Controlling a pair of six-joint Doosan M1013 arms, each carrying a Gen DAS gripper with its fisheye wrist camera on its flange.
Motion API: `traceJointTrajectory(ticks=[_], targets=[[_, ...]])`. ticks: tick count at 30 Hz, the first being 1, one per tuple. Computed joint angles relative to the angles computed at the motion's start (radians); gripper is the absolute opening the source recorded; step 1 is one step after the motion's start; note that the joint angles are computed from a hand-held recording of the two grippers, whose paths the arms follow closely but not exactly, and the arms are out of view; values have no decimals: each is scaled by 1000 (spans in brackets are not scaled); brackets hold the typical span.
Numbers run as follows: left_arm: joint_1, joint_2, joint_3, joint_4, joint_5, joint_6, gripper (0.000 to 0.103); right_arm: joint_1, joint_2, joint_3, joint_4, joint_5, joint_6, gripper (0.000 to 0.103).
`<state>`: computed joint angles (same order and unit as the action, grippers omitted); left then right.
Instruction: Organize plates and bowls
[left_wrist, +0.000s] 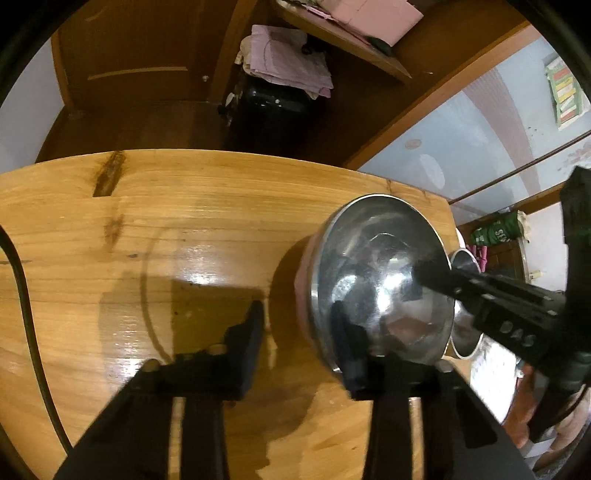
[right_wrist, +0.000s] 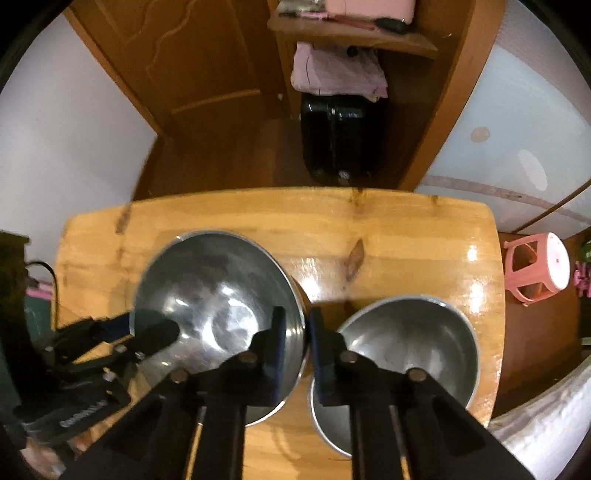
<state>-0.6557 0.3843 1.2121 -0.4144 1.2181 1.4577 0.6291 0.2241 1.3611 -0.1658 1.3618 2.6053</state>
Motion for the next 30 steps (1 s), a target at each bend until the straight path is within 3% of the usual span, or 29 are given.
traceJointTrajectory(ticks=[1,3,14,22,30], targets=[[-1,-1,-1,-7,2,2,14,0,0,1,5,3,2,6],[-11,-1,-10,37,17,-18,12,4,-10,9,6,-21,4,5],[-13,-79,-6,58,63,-31,11,55,-37,-34,-2,24,47,6],[-47,-189,33,75,103,-29,12,154,-81,-76,-48,93,138,6],[-114,-326,129,91,141,-57,12,304,-156,-38,-89,112,290,7]])
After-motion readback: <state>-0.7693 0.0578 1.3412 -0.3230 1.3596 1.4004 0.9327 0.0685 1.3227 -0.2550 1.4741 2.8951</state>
